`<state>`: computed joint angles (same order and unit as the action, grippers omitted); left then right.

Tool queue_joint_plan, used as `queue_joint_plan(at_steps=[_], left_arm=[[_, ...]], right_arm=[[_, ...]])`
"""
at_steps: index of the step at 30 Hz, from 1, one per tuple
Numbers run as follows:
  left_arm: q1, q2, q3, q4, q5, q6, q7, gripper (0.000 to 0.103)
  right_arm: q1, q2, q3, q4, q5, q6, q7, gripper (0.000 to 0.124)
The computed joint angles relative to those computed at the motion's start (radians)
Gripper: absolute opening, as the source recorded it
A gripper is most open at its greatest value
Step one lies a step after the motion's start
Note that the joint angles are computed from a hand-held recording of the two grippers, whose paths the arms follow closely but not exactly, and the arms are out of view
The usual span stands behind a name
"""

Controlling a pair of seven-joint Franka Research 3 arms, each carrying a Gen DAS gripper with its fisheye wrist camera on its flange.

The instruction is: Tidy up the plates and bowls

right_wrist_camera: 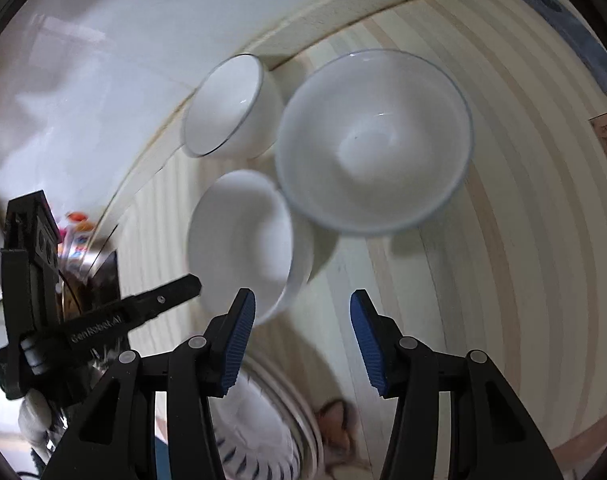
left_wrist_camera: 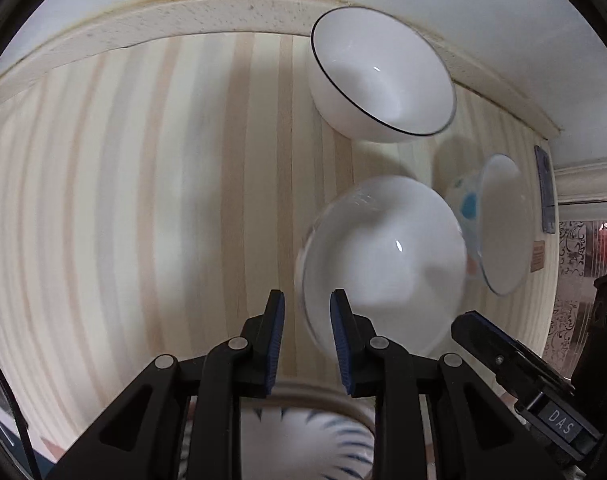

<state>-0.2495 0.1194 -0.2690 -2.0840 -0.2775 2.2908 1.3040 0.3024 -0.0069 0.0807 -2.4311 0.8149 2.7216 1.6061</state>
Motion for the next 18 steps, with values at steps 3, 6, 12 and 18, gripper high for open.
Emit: queue_joint_plan(at_steps=[3, 6, 12, 18], left_arm=[[0.002, 0.020, 0.000, 0.009, 0.013, 0.022, 0.015, 0.021], [0.009, 0.019, -0.005, -0.001, -0.005, 0.054, 0.055, 0.013], [0.007, -0.006, -0.003, -0.018, -0.001, 0.066, 0.073, 0.012], [-0.001, -0.070, 0.004, -0.055, -0.009, 0.053, 0.078, 0.012]], right_arm=[[-0.004, 0.067, 0.002, 0.051, 0.004, 0.007, 0.003, 0.041], [-0.004, 0.119, 0.009, 0.095, -0.046, 0.008, 0.032, 0.024], [0.012, 0.164, 0.005, 0.141, -0.247, 0.001, 0.164, 0.017], [0.012, 0.136, 0.020, 0.128, -0.279, -0.017, 0.182, 0.017]])
